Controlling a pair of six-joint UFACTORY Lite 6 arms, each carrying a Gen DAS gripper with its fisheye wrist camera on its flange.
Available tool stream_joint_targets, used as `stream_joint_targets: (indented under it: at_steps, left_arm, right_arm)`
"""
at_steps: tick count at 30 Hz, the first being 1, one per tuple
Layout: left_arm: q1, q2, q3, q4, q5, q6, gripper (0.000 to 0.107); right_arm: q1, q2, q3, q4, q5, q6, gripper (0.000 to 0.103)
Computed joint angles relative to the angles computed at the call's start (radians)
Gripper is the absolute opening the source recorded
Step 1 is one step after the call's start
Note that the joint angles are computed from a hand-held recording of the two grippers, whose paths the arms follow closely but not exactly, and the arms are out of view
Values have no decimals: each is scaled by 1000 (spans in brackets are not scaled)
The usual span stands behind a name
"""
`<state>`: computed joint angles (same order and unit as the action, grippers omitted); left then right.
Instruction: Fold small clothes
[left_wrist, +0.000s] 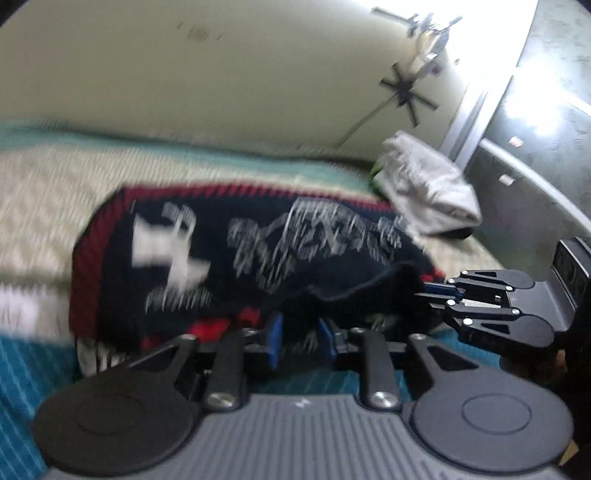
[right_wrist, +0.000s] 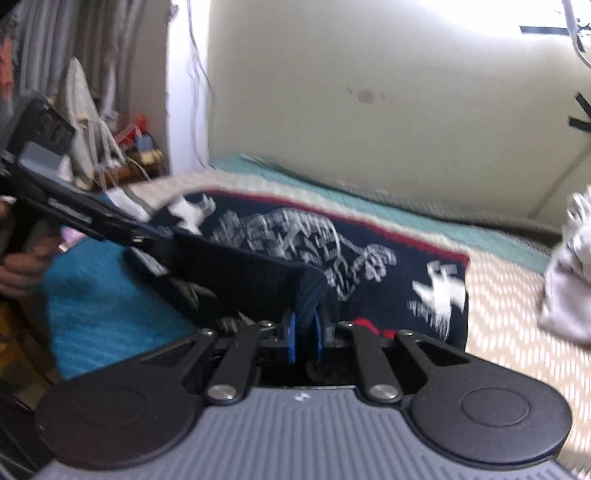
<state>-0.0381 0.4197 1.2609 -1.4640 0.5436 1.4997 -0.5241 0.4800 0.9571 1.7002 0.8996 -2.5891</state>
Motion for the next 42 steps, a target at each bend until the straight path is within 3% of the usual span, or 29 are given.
stream_joint_targets:
  at_steps: [2,3,4,6,10,14,18,19,20,22,25,30,35,37,42]
  left_arm:
    - [32,-40,-54,-26,23,40,23]
    - [58,-74,-88,-58,52,82,24]
    - [86,-108,-112,-84,78,115,29]
    - [143,-170,-152,-159,107,180,44]
    - [195,-136,-54,-174,107,120,44]
    - [139,36,136,-69,48,-15,37]
    - [73,233,342,82,-80,-199,26]
    - [69,264,370,96,-94,-226,24]
    - [67,299,406,118,-113,-260,21]
    - [68,352,461,155,-148,-303,6]
    - [112,399,517,153,-59,-351,6]
    - [87,323,421,112,-116,-295,7]
    - [70,204,277,-147,-55,-57,14]
    - [38,196,279,-164,-46,-29,22]
    - [-72,246,343,-80,-102,-83,26]
  right_arm:
    - [-15,0,-18,-17,12,-4,20]
    - [-38,-8,-13,-74,40,33,30]
    - [-63,-9,2,-129,77,77,50]
    - [-121,-6,45,-215,170,153,50]
    - [-150,-3,140,-193,269,310,50]
    - [-29,-10,168,-18,152,333,49]
    - [108,138,340,25,38,443,47]
    - [147,172,371,44,-19,434,46]
    - [188,196,388,54,-108,424,38]
    - [211,291,461,19,-185,435,32]
    - [157,308,478,-35,-126,541,27]
    - [92,250,347,13,-63,440,28]
    - [-2,226,267,15,61,426,33]
    - [-37,217,240,23,110,427,36]
    - [-47,163,187,34,172,399,44]
